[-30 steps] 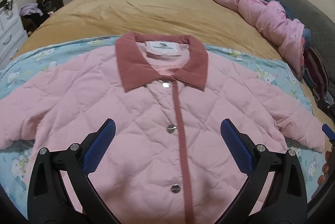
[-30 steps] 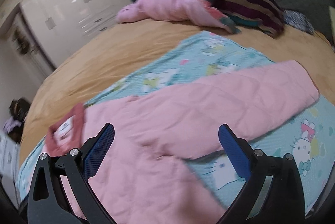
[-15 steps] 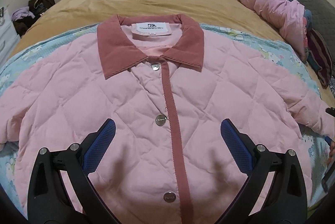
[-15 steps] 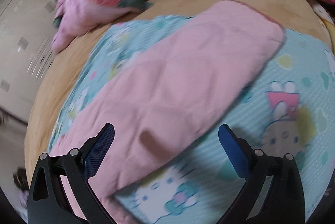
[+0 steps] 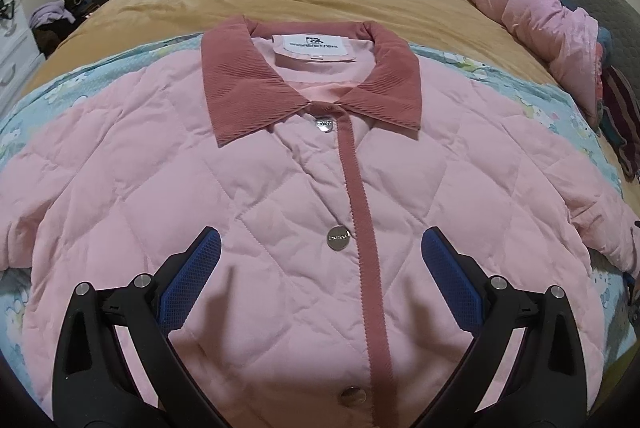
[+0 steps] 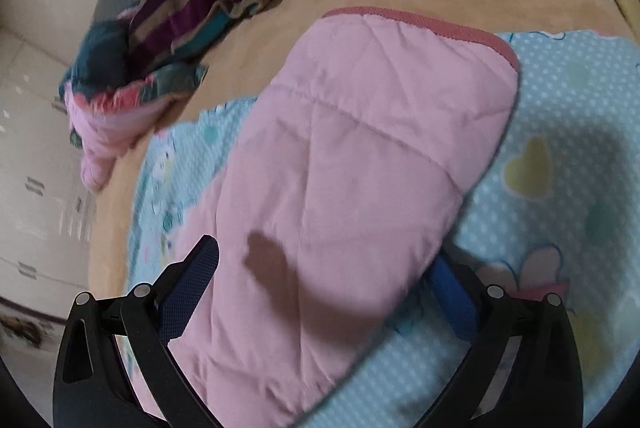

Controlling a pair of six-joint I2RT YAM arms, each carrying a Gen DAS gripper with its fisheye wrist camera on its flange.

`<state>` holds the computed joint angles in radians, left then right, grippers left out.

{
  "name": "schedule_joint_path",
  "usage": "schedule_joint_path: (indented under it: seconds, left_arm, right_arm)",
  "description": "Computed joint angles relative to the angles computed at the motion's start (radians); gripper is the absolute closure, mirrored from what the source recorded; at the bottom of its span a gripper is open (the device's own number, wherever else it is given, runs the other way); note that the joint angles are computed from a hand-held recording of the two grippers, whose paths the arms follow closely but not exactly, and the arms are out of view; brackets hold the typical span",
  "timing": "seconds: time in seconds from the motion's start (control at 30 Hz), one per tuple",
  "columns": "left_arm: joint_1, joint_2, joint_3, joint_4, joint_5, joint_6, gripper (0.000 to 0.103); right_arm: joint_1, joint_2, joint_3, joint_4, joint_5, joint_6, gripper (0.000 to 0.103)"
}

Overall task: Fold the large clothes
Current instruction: 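Move both tools toward the jacket, right tool reaching the sleeve cuff, then grasp the sleeve cuff with the right tool and lift it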

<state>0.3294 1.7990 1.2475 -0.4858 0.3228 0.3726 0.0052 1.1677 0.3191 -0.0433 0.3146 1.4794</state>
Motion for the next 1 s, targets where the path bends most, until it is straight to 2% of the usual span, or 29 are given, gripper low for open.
schedule_joint_path:
  seconds: [0.03, 0.07, 0.13, 0.17, 0.2, 0.3, 0.4, 0.53, 0.6, 0.77, 1.0]
  left_arm:
    - [0.001, -0.003, 0.001, -0.002, 0.001, -0.001, 0.009]
    - [0.003, -0.008, 0.005, -0.008, 0.002, -0.001, 0.009]
    - [0.006, -0.013, 0.026, -0.036, 0.011, 0.009, 0.009]
    - [0.01, -0.015, 0.042, -0.057, 0.018, 0.017, 0.009]
    - [0.014, -0.02, 0.054, -0.071, 0.021, 0.022, 0.009]
    - [0.046, -0.045, 0.09, -0.102, 0.026, 0.031, 0.009]
    - [0.073, -0.051, 0.123, -0.129, 0.021, 0.027, 0.009]
    - [0.125, -0.051, 0.183, -0.19, 0.039, 0.032, 0.009]
    - [0.157, -0.045, 0.225, -0.235, 0.067, 0.041, 0.009]
    - [0.215, -0.055, 0.277, -0.269, 0.093, 0.057, 0.009]
    - [0.268, -0.019, 0.462, -0.386, 0.159, 0.041, 0.009]
  right_arm:
    - [-0.008, -0.006, -0.013, 0.026, -0.003, 0.001, 0.008]
    - [-0.015, -0.022, -0.029, 0.046, -0.004, 0.007, 0.016]
    - [-0.036, -0.049, -0.055, 0.088, -0.013, -0.016, 0.046]
    - [-0.041, -0.072, -0.074, 0.129, -0.02, -0.057, 0.067]
    - [-0.05, -0.063, -0.069, 0.156, -0.03, -0.09, 0.073]
    - [-0.003, -0.159, -0.047, 0.124, 0.004, -0.186, 0.084]
    - [0.094, -0.214, 0.039, 0.054, 0.062, -0.27, 0.085]
    - [0.207, -0.174, 0.179, 0.016, 0.107, -0.368, 0.085]
    - [0.276, -0.134, 0.265, 0.002, 0.133, -0.425, 0.086]
    - [0.417, -0.012, 0.448, -0.003, 0.188, -0.549, 0.086]
    - [0.607, 0.206, 0.732, -0.058, 0.253, -0.695, 0.086]
